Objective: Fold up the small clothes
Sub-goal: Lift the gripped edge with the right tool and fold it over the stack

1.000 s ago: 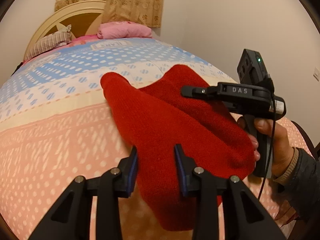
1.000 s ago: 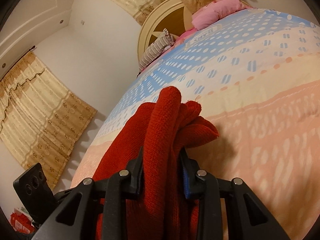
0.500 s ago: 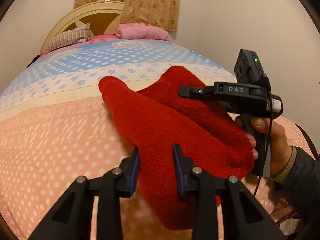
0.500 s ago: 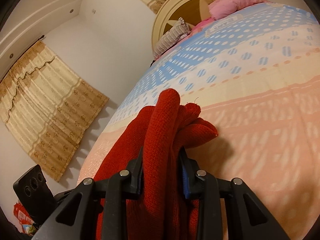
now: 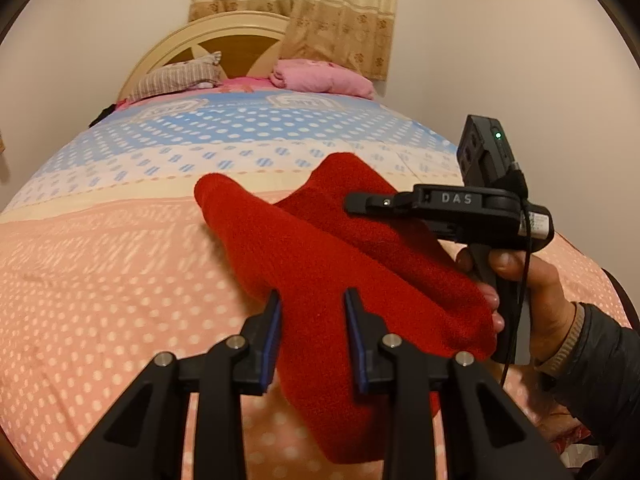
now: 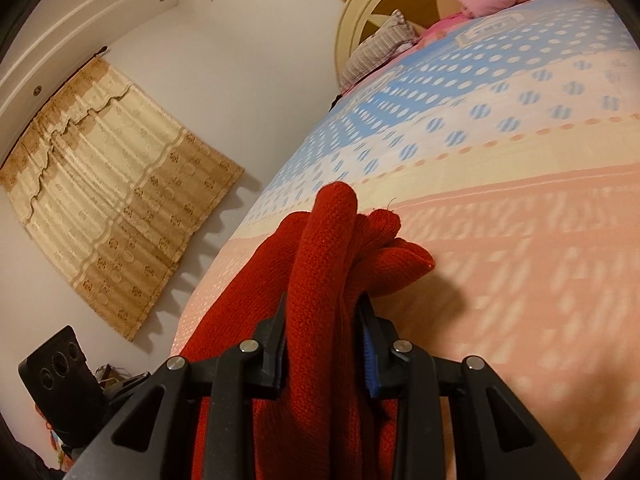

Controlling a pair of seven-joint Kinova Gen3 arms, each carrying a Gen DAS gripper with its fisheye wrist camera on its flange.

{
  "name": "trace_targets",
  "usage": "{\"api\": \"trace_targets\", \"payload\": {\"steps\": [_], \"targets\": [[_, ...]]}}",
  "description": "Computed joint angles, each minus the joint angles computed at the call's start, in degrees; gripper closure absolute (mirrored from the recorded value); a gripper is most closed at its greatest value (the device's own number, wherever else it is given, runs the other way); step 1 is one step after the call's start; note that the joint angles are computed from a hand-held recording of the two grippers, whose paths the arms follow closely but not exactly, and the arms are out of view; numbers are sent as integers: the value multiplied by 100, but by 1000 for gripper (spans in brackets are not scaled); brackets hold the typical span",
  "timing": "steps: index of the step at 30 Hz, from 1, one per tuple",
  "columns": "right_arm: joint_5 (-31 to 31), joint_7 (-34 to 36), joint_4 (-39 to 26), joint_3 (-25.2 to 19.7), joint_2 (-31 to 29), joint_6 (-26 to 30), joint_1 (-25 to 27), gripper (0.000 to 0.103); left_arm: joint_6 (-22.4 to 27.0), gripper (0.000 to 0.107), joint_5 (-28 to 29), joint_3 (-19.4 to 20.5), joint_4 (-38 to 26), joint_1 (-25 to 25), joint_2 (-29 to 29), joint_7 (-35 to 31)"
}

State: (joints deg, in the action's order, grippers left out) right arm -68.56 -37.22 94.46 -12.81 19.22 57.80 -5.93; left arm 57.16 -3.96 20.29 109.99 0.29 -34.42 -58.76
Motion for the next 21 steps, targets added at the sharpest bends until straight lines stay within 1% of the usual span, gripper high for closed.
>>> {"api": "trace_targets", "payload": {"steps": [7,12,15,16,18,19,21], "targets": [[138,-230,-255,-194,141,-173,-405,73,148,77,-41,-137,80,-96,-223,-19],[331,-424,-481,-327,214,-284,-663,74,222,77,-16,-369,186,-135,-445,-138],[431,-513,-594,-402,298,-323,-773,74,300,81,-11,-492,218,-182,-582,-228],[456,-540,-627,-427,329,-329,-800,74,346,84,-8,-550,229,-190,-652,-264],[486,-581,-690,-483,395,-374,-861,75,389,93,-10,-582,232,-251,-707,-324],[502,-607,-723,-508,427,-397,-891,75,376,103,-6,-618,246,-246,-769,-373],[502,-644,-776,-568,493,-452,-939,75,390,102,1,-643,255,-295,-852,-440]]}}
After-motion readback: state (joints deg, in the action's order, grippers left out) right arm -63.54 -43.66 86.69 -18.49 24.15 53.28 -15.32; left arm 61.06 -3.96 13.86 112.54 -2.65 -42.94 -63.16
